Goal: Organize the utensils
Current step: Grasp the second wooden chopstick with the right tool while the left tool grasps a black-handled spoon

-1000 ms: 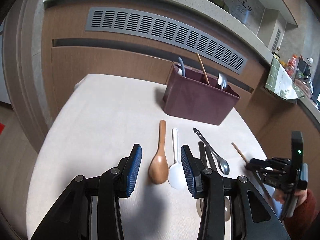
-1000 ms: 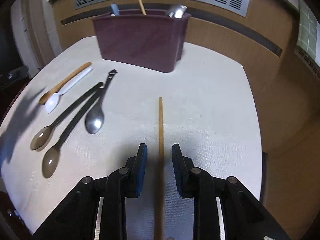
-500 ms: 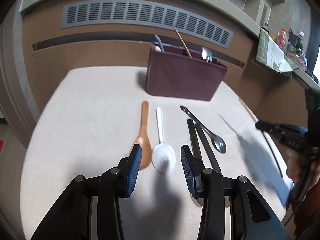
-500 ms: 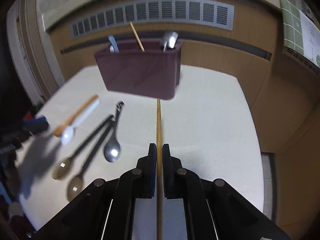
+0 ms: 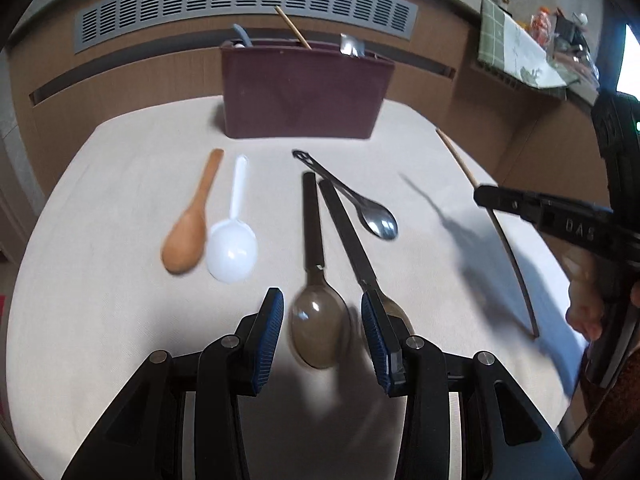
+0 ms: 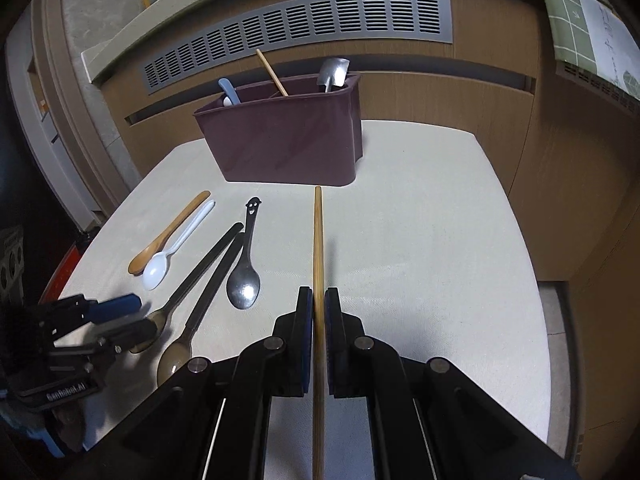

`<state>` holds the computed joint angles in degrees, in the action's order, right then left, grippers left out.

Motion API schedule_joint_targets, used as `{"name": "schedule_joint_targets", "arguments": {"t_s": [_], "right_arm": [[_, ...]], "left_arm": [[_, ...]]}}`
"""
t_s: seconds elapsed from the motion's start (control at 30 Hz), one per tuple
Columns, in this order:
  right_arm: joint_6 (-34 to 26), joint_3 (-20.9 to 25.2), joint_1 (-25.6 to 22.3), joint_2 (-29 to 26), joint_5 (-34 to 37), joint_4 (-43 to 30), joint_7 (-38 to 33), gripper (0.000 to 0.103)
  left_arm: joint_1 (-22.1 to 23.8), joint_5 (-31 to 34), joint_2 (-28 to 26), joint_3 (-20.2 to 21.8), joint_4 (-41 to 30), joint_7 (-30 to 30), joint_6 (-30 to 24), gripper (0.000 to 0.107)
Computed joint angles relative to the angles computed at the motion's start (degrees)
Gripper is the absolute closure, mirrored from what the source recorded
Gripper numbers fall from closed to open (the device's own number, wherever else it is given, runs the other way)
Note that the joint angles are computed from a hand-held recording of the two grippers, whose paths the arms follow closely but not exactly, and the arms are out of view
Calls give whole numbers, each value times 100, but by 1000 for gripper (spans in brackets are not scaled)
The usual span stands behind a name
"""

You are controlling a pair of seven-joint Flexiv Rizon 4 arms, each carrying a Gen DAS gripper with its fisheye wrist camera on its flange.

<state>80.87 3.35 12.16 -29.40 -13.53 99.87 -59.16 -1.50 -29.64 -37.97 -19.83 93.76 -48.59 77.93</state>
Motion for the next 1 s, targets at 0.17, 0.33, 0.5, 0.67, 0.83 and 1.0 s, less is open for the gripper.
{"name": "schedule_joint_targets", "arguments": {"t_s": [0.17,0.33,0.5,0.67,0.83,1.0], "right_arm": [[53,-24,15,7,21,55,74,98],[117,-235,198,36,-163,154,192,98],[235,-490,410,42,-357,222,442,98],[392,-671,535,97,-589,325,680,98],[501,-741,563,133,-689,369,819,98],[412,-569,450,85,-640,295,797,98]], "left_arm": [[-422,332,-98,615,-288,-671,-180,65],[-416,435,-126,650,-370,-925,-277,65],[-553,700,-163,794,-364,-1208,-2,68],[66,339,-132,20,-197,-788,351,73],[649,383,-95,-708,-91,-509,1362,98],[879,706,-165,-889,-274,-642,1509,98]]}}
